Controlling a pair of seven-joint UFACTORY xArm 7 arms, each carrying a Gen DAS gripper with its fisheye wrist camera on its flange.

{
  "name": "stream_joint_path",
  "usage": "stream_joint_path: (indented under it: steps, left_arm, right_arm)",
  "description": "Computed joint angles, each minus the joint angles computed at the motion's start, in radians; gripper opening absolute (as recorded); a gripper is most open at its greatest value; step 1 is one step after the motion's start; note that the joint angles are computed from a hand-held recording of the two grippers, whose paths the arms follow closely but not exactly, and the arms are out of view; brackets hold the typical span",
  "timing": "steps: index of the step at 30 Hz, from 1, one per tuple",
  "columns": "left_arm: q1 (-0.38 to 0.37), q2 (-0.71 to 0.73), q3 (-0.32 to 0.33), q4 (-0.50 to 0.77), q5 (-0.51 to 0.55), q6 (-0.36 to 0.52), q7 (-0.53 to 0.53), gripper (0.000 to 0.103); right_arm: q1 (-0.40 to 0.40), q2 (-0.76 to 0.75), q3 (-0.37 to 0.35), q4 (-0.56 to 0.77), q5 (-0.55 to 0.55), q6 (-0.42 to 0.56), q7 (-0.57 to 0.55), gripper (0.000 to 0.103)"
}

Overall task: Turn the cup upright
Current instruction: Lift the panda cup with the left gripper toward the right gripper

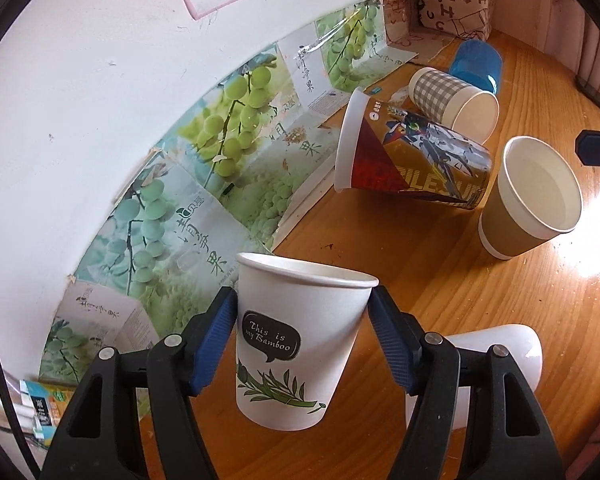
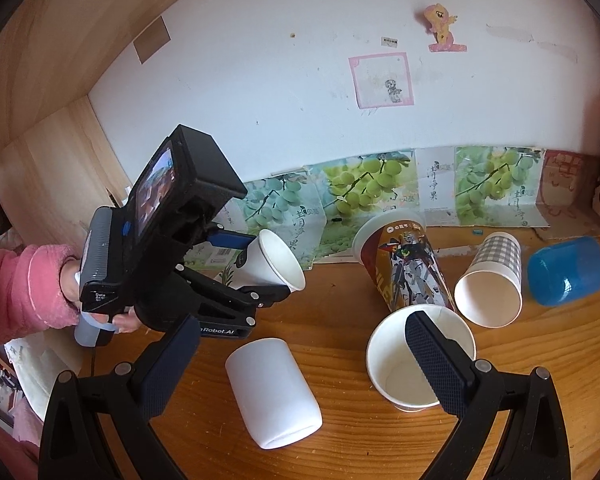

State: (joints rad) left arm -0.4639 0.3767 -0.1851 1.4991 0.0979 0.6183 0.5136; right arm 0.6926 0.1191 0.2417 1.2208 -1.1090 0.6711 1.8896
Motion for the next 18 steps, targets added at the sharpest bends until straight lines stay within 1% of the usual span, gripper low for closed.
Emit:
stream_joint_path:
  steps: [4, 8, 12, 15, 18]
  left_arm:
    - [-0.005, -0.066, 0.010, -0.063, 0.001, -0.007, -0.078, 0.071]
    - [0.004, -0.152, -0.003, -0.145, -0.023, -0.021, -0.134, 0.071]
    - [0.003, -0.248, -0.015, -0.241, -0.028, -0.039, -0.199, 0.071]
    - [0.008, -0.313, -0.031, -0.299, -0.087, -0.029, -0.228, 0.071]
    - [0.000, -0.374, -0.044, -0.359, -0.108, -0.031, -0.293, 0.071]
  right_arm:
    - [0.014, -0.015, 0.012, -0.013, -0.005, 0.015, 0.040, 0.103]
    - [0.032, -0.030, 0.036, -0.024, 0.000, 0.061, 0.057, 0.103]
    - [0.062, -0.045, 0.065, -0.031, 0.011, 0.131, 0.070, 0.103]
    - [0.086, -0.065, 0.092, -0.043, 0.032, 0.196, 0.079, 0.103]
    - [0.105, -0.094, 0.118, -0.064, 0.056, 0.257, 0.102, 0.103]
